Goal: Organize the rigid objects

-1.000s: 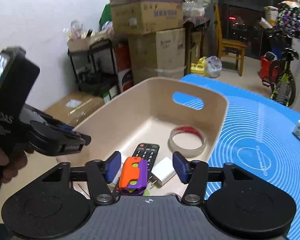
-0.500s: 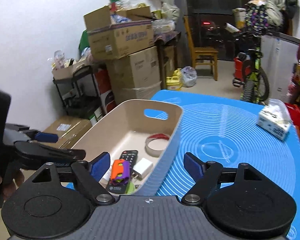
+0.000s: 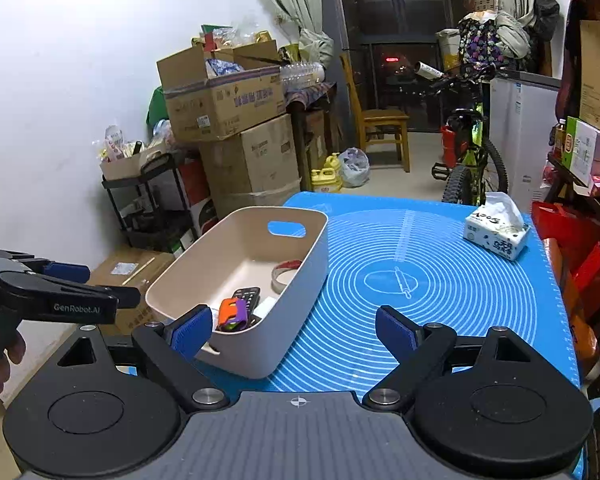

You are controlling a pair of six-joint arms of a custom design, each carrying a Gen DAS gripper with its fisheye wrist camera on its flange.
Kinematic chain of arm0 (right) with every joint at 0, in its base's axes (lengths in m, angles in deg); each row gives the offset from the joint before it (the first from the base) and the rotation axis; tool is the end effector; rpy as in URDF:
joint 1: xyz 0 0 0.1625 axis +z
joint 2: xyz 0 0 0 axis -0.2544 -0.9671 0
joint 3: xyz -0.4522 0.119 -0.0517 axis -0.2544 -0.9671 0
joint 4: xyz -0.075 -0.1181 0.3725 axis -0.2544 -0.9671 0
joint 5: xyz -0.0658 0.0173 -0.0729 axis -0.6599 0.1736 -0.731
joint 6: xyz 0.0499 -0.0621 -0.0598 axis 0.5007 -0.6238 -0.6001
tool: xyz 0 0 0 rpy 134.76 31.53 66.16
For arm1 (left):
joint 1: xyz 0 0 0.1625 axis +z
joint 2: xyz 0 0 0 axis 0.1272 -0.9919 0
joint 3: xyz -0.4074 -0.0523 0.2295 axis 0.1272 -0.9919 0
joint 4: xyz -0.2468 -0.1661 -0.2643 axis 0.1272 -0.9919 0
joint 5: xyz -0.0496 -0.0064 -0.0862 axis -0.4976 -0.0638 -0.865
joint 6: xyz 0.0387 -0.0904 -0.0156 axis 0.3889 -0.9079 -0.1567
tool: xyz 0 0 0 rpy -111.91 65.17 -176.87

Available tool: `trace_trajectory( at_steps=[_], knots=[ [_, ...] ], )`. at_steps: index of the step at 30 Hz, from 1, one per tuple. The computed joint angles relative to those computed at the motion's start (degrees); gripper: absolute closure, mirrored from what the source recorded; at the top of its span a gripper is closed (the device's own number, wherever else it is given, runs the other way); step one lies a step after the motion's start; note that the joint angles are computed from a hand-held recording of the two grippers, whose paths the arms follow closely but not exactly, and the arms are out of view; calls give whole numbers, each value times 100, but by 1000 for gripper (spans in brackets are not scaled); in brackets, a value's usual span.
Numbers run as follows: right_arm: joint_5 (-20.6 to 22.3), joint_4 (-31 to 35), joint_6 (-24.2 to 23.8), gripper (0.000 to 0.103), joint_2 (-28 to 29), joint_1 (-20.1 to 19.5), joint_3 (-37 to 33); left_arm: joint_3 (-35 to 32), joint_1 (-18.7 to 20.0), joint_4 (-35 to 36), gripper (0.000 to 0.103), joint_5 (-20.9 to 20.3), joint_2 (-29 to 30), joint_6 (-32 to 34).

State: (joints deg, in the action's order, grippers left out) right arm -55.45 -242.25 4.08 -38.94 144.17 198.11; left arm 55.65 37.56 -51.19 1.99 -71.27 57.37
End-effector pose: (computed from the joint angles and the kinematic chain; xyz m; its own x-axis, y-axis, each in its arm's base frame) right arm 0.4629 -0.4244 0.0400 -0.7232 -0.4882 0.4886 -0.6904 0.5290 -0.4934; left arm -0.0823 -0.4051 0.4267 -0.5681 -0.2145 -0.7945 0.5002 0.6767 -0.5403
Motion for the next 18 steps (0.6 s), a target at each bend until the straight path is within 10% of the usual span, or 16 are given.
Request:
trace_trajectory(
  at_steps=[11,18],
  knots=[
    [-147,-425,99,13,-402,197,632,0,-886,2738,30,120,-455,-2350],
    [-374,-764,234,13,-526,300,1010,164,-1310,3213,30,-24,-514,-3007]
  ],
)
